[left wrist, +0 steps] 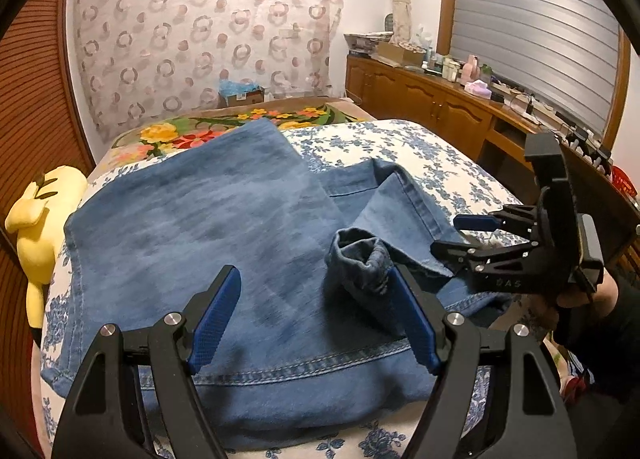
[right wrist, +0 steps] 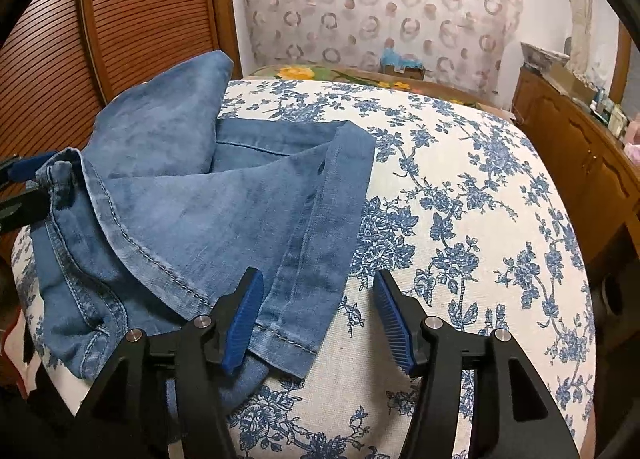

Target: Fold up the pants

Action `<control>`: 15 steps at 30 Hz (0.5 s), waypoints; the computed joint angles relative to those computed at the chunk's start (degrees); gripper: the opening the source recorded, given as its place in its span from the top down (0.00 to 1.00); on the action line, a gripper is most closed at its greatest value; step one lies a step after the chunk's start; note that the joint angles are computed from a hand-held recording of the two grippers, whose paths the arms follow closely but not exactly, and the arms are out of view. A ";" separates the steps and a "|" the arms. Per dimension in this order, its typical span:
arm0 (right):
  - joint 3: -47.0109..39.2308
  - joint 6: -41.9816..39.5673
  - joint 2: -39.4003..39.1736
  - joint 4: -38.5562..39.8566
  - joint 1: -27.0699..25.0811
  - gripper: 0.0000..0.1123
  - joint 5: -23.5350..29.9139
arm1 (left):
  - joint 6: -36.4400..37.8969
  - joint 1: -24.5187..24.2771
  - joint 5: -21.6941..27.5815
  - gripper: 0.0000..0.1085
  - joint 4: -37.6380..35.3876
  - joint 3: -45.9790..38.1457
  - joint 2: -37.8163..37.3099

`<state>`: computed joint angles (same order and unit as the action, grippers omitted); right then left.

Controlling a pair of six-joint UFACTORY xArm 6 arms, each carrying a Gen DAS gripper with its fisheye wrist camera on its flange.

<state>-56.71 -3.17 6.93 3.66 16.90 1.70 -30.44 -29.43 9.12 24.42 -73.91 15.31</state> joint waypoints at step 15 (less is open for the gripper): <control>-2.80 -23.50 0.60 25.95 1.28 0.46 2.98 | 12.04 -1.08 1.64 0.44 -12.99 -2.10 2.07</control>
<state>-59.51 -26.67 7.53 29.61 18.18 4.68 -18.40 -30.51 10.76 11.43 -76.00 17.38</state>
